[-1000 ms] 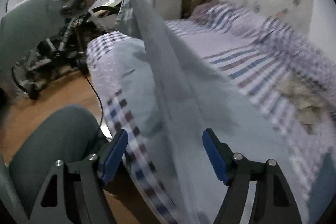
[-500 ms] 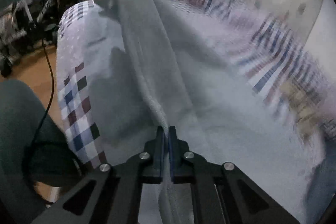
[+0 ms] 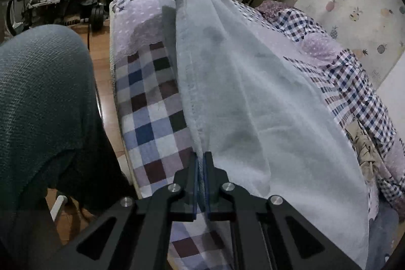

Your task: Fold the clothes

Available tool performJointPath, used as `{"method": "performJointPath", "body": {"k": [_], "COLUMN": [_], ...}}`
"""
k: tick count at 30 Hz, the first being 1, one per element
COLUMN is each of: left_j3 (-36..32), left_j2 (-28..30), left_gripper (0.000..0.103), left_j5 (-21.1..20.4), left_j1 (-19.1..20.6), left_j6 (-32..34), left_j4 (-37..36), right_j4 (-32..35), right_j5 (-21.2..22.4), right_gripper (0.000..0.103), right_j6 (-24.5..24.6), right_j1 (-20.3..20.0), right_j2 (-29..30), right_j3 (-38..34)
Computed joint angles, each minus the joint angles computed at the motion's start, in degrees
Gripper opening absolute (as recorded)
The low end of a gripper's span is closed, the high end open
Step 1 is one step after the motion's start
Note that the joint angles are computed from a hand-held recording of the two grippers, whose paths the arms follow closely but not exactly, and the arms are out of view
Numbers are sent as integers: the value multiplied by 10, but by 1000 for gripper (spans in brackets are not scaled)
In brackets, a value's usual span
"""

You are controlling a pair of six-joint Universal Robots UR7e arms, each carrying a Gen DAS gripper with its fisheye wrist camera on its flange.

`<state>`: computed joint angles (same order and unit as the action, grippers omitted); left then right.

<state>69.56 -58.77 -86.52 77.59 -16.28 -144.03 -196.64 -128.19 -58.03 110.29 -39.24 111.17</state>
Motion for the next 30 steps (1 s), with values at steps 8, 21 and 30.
{"method": "performJointPath", "body": {"k": [8, 21, 30], "left_j3": [-9, -136, 21], "left_j2": [3, 80, 11], "left_gripper": [65, 7, 5], "left_j5": [-2, 90, 94], "left_j1": [6, -52, -19], "left_j6": [-42, 30, 112], "left_j4": [-37, 81, -33], "right_j4": [14, 173, 255], "right_j5": [-13, 63, 139], "right_gripper": [6, 35, 43], "right_j6": [10, 96, 129], "right_j1": [4, 36, 33], "right_j2": [6, -67, -34], "right_j3": [-13, -59, -216]}}
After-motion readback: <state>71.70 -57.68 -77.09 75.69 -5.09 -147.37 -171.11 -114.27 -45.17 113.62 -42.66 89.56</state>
